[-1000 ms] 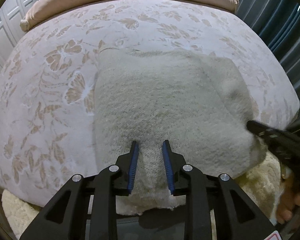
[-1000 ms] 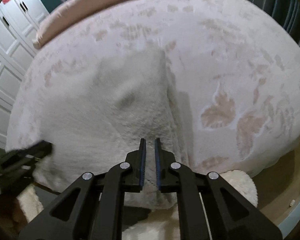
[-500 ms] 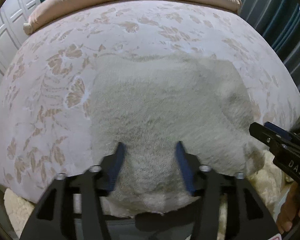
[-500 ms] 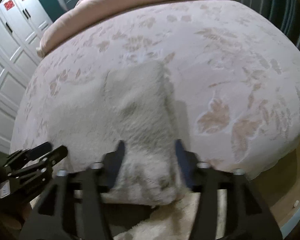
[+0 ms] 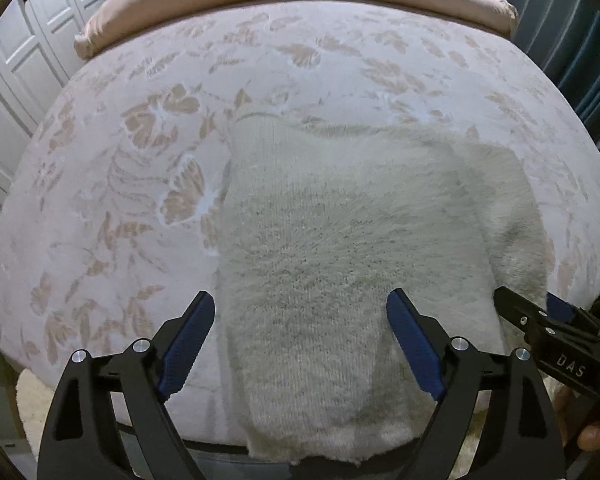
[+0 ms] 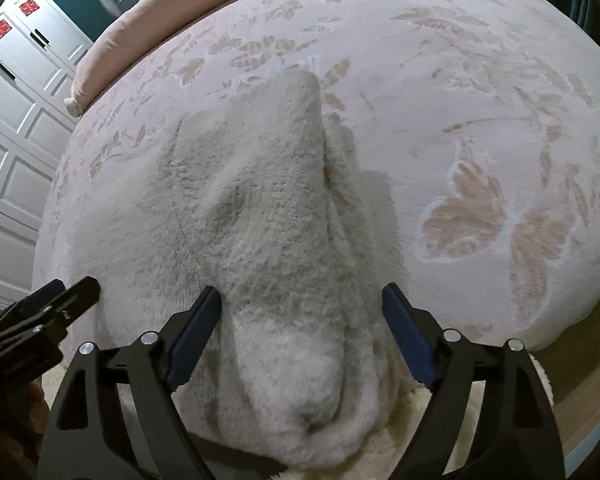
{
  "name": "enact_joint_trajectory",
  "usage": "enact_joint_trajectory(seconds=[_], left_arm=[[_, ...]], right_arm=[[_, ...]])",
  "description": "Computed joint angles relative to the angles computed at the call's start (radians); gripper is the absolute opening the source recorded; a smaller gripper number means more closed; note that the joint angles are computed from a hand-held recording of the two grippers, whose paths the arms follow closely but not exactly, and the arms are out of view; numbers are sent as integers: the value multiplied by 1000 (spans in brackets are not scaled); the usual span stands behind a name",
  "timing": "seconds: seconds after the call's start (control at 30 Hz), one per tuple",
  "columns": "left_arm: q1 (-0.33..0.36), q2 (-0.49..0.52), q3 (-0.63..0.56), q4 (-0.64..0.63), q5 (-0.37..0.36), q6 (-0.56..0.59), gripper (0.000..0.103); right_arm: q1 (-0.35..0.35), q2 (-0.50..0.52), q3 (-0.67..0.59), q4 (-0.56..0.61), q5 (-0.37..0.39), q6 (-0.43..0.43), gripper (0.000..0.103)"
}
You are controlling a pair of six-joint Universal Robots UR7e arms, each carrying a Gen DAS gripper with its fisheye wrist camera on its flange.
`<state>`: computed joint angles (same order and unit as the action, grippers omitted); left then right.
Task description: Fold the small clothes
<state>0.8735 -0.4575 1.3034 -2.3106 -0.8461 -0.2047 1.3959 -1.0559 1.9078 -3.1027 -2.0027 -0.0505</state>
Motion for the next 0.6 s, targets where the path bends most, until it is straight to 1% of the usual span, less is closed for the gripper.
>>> enact_joint_trajectory(seconds=[0.1,0.3,0.33,0.43,0.6], left_arm=[[8,17,-16,3,-11,-3,86],[14,49,-36,-30,9,23,94],[15,54,-40,-33,14,26,98],[27,65,-52,-48,3,38,98],[43,72,-41,-126,-23,97,98]], right_arm=[[-7,9,-12,8,14,3,84],[-32,14,-30,36,71,17,88],[-33,16,-33,38,74,18,89],[-34,24,-44,43,76,15,90],[-37,38,-62,49,85,12,93]])
